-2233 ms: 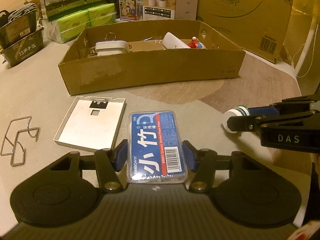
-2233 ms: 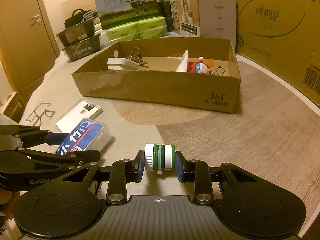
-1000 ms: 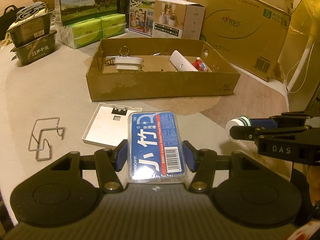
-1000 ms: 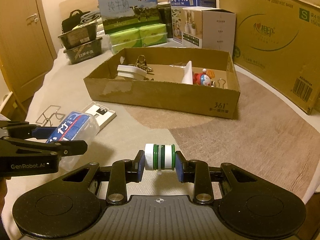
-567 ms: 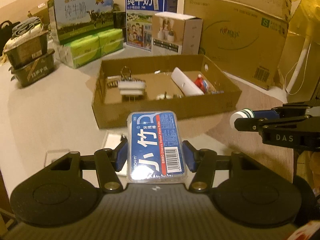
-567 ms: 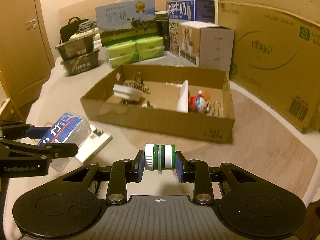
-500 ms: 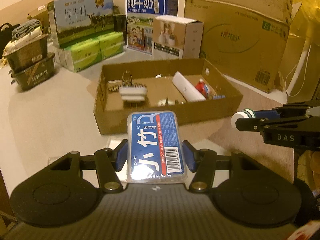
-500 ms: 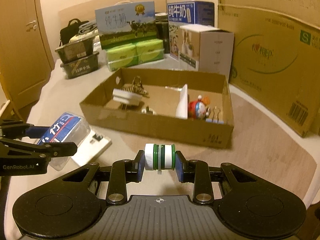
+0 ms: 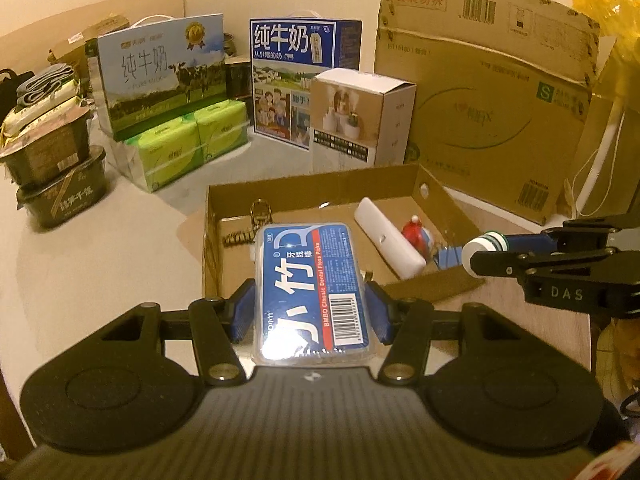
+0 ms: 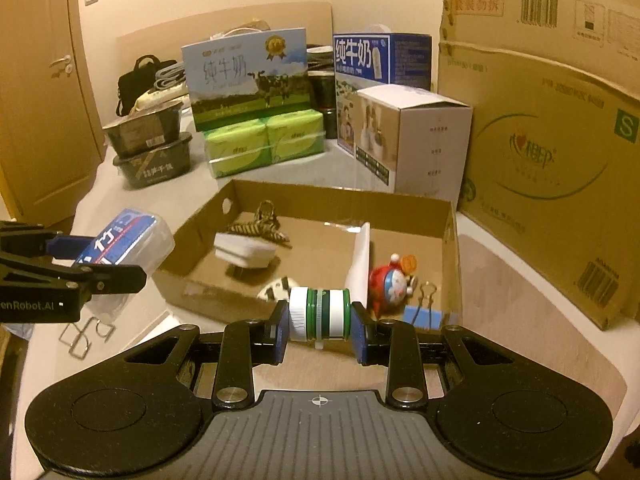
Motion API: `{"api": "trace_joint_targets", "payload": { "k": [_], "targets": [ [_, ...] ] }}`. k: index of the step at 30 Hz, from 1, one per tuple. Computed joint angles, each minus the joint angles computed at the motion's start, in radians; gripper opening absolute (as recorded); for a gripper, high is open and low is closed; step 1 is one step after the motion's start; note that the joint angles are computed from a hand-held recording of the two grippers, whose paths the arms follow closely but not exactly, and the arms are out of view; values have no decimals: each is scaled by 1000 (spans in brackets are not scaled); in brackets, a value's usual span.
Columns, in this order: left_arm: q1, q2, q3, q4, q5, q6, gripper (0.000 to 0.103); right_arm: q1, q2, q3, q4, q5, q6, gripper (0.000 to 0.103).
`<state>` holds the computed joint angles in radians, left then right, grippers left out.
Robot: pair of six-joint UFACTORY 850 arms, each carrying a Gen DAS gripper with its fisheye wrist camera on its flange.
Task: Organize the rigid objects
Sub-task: 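Carry the blue box and tape roll over the cardboard tray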
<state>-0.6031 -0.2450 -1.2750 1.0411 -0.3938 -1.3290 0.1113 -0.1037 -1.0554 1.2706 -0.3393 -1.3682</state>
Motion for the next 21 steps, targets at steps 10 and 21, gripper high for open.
{"api": "trace_joint_targets", "payload": {
  "k": [10, 21],
  "targets": [
    [32, -93, -112, -156, 33, 188, 54, -10, -73, -101, -48, -18, 65, 32],
    [62, -200, -242, -328, 38, 395, 54, -19, -169, -201, -131, -18, 145, 32]
  ]
}}
